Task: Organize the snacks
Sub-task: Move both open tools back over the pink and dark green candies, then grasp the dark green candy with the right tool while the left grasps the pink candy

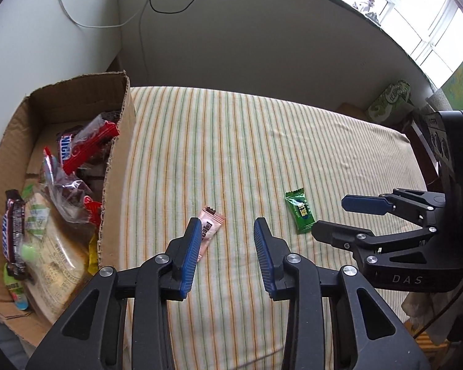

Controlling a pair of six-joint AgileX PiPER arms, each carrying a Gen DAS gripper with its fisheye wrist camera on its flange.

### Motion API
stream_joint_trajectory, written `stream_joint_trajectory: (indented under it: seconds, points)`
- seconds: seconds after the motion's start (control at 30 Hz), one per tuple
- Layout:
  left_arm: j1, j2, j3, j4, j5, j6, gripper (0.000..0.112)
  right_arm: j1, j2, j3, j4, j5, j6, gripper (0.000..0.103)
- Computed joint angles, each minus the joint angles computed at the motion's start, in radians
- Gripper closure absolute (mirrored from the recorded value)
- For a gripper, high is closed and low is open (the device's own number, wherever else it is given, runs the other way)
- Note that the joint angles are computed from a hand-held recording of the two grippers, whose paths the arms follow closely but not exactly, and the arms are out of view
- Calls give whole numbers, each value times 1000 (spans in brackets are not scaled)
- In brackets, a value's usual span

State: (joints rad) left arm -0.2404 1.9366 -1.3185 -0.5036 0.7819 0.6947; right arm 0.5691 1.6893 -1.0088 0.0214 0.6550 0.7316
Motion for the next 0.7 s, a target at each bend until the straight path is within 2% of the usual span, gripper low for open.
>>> stream_joint_trajectory:
  seconds: [0.23,0.37,0.57,0.7]
  points:
    - [-30,48,-14,58,-38,-66,79,-20,39,-8,35,-22,-22,42]
    - [-31,93,-47,80,-12,-81,79,-22,56,-24,37,-15,-27,42]
    - [-53,82,-1,98,-65,-71,79,-17,98,-71,20,-1,-15,42]
    - [-60,71,27,115,-89,-78,82,-4,147,-138,-24,41,15,49]
